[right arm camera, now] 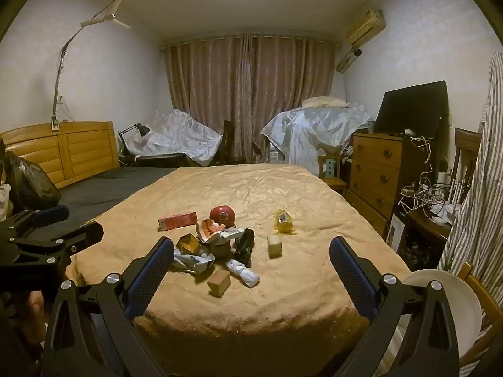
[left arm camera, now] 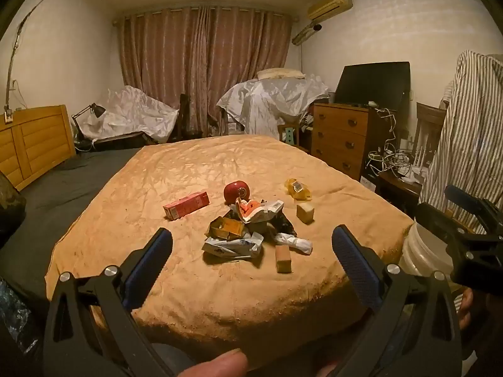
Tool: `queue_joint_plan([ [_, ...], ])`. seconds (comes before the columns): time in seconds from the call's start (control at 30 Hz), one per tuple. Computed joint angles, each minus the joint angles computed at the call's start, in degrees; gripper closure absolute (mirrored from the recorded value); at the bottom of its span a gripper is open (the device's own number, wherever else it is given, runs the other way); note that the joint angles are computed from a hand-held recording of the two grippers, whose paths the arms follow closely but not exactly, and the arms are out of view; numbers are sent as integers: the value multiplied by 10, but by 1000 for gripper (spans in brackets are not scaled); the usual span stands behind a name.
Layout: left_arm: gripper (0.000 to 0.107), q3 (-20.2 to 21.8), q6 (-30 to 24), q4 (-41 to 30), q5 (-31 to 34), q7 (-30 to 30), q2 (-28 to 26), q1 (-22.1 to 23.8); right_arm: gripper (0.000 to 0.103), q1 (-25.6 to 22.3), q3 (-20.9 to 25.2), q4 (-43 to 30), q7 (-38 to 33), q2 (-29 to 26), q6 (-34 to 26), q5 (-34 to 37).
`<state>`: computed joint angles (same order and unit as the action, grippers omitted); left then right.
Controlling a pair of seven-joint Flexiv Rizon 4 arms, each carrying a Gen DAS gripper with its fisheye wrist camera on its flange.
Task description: Collect trash
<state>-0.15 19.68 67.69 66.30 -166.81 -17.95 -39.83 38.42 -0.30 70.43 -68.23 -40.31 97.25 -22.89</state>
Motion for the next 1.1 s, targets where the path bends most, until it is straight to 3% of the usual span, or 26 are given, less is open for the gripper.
queue_joint_plan([
  [1.1, 9, 0, 10, 8, -19, 2, 0, 12, 4, -19, 30, -5, -11, -8, -10, 4],
])
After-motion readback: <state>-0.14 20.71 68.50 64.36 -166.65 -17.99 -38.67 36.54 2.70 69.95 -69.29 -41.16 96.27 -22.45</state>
